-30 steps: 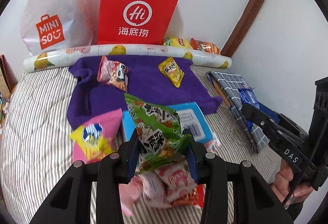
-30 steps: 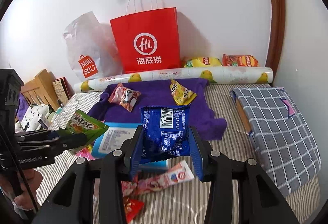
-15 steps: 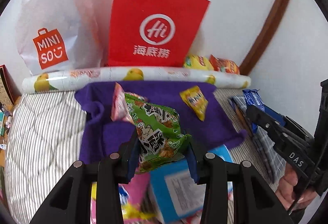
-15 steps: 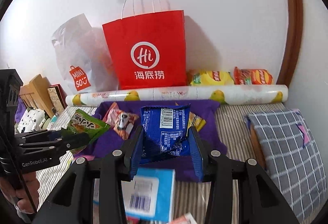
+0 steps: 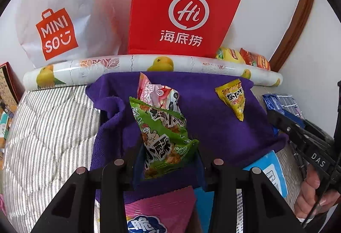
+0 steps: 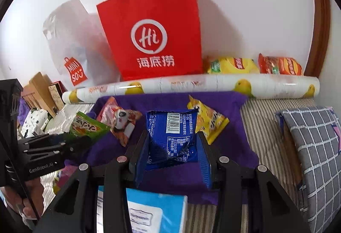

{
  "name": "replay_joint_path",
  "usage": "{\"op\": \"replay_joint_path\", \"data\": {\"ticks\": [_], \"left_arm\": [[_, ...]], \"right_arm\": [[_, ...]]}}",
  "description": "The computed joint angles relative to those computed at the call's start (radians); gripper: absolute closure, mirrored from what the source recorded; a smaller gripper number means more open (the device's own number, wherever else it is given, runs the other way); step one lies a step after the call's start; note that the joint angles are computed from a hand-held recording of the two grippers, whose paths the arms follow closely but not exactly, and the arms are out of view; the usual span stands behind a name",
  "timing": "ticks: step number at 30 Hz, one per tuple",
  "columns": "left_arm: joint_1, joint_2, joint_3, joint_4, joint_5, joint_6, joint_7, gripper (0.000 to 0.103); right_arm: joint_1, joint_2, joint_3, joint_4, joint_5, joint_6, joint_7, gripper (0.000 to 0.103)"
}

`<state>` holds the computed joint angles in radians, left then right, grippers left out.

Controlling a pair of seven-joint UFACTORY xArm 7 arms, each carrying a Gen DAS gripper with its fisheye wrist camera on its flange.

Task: Organize snacks
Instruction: 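Carry blue packet and green bag with both tools toward the purple towel, then release blue packet with right tool while left tool lowers green bag onto towel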

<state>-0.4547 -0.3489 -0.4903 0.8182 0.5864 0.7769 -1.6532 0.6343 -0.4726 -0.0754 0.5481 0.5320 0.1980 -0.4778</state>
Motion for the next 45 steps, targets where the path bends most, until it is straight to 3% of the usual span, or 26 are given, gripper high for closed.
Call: {"op": "replay_joint_path", "data": {"ticks": [4, 13, 20, 34, 45], "left_arm": [[0.005, -0.009, 0.001, -0.014, -0.011, 0.000, -0.023, 0.065], [0.004, 0.011, 0.001, -0.005, -0.002, -0.004, -0.030, 0.065], [-0.002, 0.009, 0.015, -0.017, -0.015, -0.007, -0.033, 0.065], [0.009, -0.001, 0.028, -0.054, -0.066, -0.080, -0.012, 0.065], [0.014, 0.017, 0.022, -0.044, -0.065, -0.082, -0.002, 0.065]], "right_arm": [[-0.001, 0.015, -0.016, 0.002, 0.015, 0.004, 0.005, 0.060], [-0.068, 0.039, 0.042, 0.005, -0.035, 0.007, 0.059, 0.060], [-0.110, 0.061, 0.046, 0.019, -0.062, 0.027, 0.105, 0.060], [-0.204, 0.106, 0.095, 0.048, -0.129, 0.096, 0.186, 0.060], [-0.230, 0.120, 0.115, 0.055, -0.164, 0.111, 0.228, 0.059]]}}
